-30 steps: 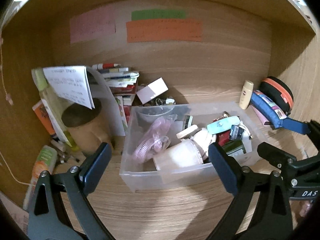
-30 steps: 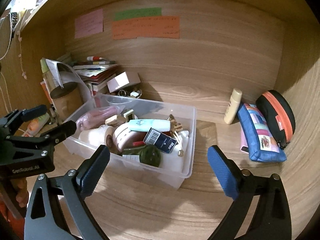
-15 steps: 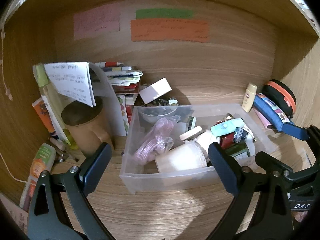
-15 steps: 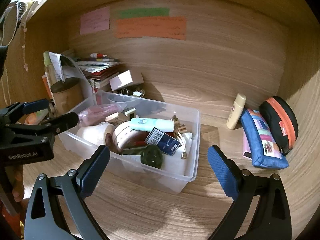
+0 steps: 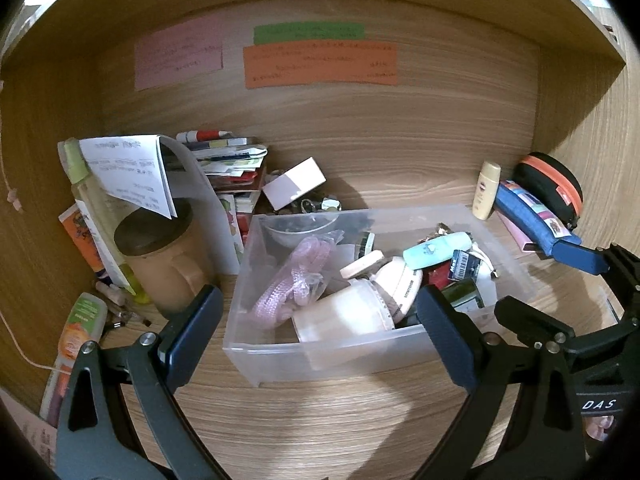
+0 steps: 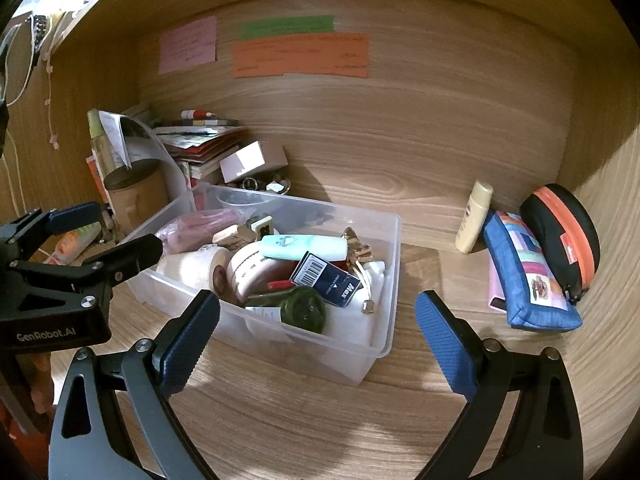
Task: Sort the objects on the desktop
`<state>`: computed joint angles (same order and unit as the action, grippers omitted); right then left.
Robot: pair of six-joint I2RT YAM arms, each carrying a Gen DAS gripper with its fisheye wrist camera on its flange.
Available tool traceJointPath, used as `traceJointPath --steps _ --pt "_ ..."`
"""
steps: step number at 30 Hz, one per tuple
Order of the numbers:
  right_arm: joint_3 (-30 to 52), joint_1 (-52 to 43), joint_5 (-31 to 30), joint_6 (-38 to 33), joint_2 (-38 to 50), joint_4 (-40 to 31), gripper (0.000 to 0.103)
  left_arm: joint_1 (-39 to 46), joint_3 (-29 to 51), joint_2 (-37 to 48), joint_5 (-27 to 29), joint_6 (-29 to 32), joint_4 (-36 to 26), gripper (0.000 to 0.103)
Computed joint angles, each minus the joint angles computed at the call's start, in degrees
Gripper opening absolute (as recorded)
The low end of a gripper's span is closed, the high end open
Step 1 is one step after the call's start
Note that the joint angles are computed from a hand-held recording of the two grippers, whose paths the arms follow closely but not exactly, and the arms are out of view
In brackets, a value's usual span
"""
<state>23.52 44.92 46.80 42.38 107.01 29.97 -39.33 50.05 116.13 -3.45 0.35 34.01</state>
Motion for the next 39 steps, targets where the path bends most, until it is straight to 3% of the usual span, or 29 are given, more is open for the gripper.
traceJointPath --steps 39 --pt "-0.37 -0.19 -1.32 1.44 -0.4 0.07 0.098 1.29 -0.01 -0.06 4.18 -0.74 0.21 0.099"
